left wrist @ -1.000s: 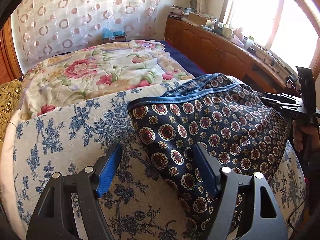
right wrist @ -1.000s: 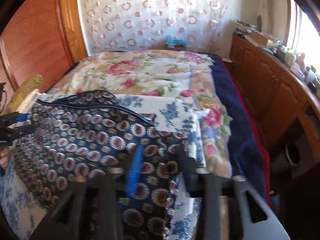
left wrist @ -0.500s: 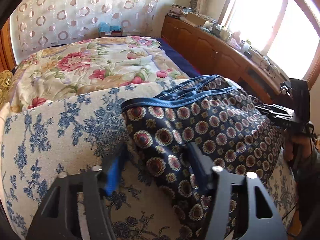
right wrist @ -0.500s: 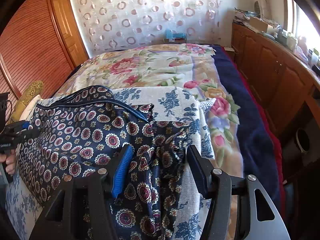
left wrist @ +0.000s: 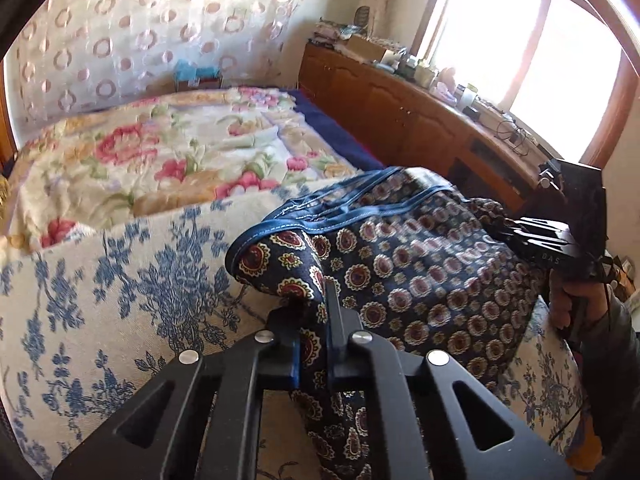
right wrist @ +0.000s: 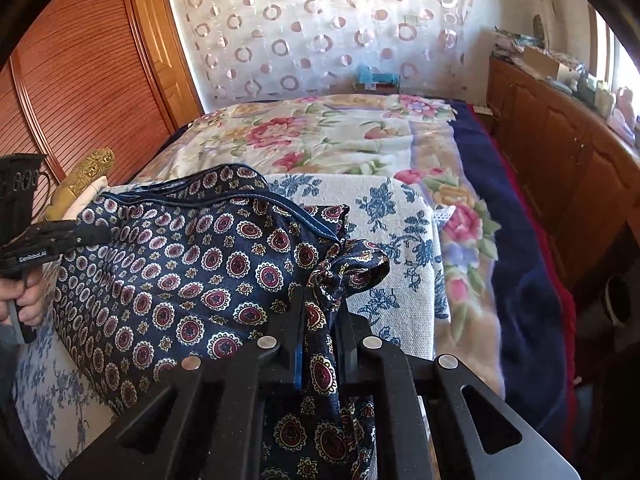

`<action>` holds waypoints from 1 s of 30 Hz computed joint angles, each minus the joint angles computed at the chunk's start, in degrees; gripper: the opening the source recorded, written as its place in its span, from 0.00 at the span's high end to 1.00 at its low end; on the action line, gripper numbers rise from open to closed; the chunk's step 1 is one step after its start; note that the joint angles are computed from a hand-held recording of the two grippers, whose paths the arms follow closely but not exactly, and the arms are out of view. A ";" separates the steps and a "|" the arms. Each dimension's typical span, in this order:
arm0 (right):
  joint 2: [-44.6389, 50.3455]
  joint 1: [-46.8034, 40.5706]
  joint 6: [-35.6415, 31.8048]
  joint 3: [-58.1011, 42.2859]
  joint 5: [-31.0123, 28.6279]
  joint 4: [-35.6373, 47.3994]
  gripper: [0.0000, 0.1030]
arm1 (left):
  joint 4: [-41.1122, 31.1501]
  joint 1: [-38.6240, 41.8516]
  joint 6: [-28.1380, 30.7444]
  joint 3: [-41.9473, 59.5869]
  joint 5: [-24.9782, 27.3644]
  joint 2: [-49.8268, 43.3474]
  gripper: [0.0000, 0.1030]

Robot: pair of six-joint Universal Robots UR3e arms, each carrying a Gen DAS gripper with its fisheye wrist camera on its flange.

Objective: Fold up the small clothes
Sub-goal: 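Grasp the folded navy garment with the left gripper and lift it, then carry the folded garment with the left gripper toward the yellow cloth stack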

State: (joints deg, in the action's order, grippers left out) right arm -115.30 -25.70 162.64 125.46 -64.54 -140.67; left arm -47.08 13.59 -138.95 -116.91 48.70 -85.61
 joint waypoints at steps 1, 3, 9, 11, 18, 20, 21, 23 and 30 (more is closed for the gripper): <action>-0.21 0.22 0.09 -0.07 -0.22 0.03 0.90 | -0.33 0.40 0.22 -0.41 -0.48 1.20 0.91; -0.72 0.82 0.68 0.08 -0.98 -0.73 0.91 | -1.15 1.38 1.14 -1.16 -1.48 3.57 0.92; -4.01 2.95 1.85 -0.23 -2.46 -1.94 0.91 | -7.38 5.85 5.43 -2.72 -6.24 10.91 0.94; -4.33 5.00 2.42 -0.73 -4.35 -2.89 0.92 | -10.75 7.73 7.54 -2.88 -8.03 13.49 0.95; -3.53 14.21 5.51 -2.62 -12.24 -8.98 0.92 | -25.86 16.55 17.40 -1.56 -13.99 20.69 0.95; -2.68 16.67 5.88 -3.65 -13.98 -10.20 0.92 | -32.49 19.90 21.64 -0.18 -15.95 22.83 0.95; -2.16 18.01 5.96 -4.06 -15.00 -10.94 0.92 | -36.05 21.60 23.91 0.75 -16.81 23.79 0.95; 0.10 21.76 6.50 -6.34 -17.75 -12.33 0.92 | -44.15 25.39 29.20 2.80 -18.71 25.62 0.95; 9.79 33.19 7.07 -14.82 -24.93 -17.49 0.92 | -81.76 41.39 55.62 16.39 -22.36 27.29 0.95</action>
State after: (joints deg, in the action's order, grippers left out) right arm -105.51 7.48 169.71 110.63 -89.47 -158.16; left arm -128.84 54.97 -83.33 -100.52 26.34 -58.33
